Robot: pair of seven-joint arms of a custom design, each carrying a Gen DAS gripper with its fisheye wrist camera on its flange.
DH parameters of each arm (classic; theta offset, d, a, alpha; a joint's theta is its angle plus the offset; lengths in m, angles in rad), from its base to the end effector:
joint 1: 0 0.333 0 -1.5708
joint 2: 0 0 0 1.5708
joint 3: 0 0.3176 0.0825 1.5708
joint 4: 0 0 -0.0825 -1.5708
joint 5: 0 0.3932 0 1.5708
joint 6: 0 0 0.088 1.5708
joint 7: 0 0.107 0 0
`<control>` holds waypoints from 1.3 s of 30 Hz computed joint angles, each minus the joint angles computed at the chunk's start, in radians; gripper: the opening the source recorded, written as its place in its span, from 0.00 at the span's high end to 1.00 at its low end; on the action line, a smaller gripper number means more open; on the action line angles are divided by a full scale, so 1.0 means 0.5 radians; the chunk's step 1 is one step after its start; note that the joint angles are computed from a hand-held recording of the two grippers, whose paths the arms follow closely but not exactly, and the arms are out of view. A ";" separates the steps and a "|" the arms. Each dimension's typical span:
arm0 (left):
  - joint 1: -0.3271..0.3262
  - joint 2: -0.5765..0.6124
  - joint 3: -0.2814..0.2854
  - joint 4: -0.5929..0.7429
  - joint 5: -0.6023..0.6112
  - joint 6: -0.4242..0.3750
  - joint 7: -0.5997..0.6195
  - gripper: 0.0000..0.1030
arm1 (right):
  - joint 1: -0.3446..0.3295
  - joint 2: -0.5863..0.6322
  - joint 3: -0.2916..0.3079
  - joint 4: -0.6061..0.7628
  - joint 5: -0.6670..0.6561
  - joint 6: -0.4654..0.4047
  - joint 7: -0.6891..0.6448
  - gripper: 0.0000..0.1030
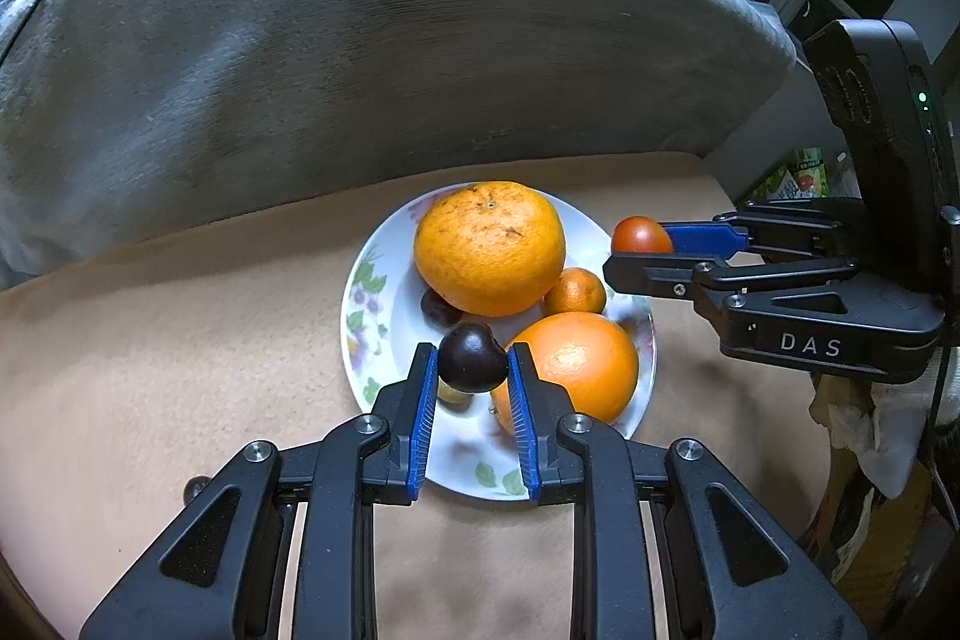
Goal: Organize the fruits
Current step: 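Carry the tomato with the right tool while the left tool carries the plum over the plate, then open both tools to drop the tomato and plum onto the plate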
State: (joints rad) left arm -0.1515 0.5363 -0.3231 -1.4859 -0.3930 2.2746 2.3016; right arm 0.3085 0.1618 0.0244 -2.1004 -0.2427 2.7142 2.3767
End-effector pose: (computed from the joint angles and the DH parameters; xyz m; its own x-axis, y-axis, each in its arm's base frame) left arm 0.6678 -0.3053 0.4042 -0.8084 -0.5353 0.2448 -0.5823 0.6659 -0.4664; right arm 0.5770 0.2082 0.3874 -0.2308 -0.9571 -0.1754 -0.8619 0.2847 -0.4197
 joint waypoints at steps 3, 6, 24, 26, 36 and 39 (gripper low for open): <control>-0.003 0.003 -0.003 0.003 0.002 0.004 0.004 0.78 | -0.002 0.002 -0.001 0.000 0.006 0.007 -0.001 0.68; -0.009 0.008 -0.008 0.003 0.001 0.015 0.008 0.78 | -0.002 0.000 -0.003 0.000 0.006 0.011 0.003 0.68; -0.014 -0.035 -0.032 -0.070 -0.019 0.126 0.113 0.40 | 0.007 -0.028 -0.019 0.003 -0.152 0.010 0.182 0.37; -0.023 -0.038 -0.023 -0.072 -0.006 0.136 0.106 0.34 | 0.008 -0.027 -0.018 0.008 -0.157 0.000 0.195 0.37; -0.008 -0.096 -0.021 -0.156 -0.004 0.207 0.142 0.33 | 0.002 -0.090 -0.008 -0.067 -0.178 0.052 0.264 0.36; 0.003 -0.120 -0.022 -0.190 -0.017 0.229 0.165 0.33 | 0.001 -0.113 -0.008 -0.098 -0.202 0.083 0.336 0.36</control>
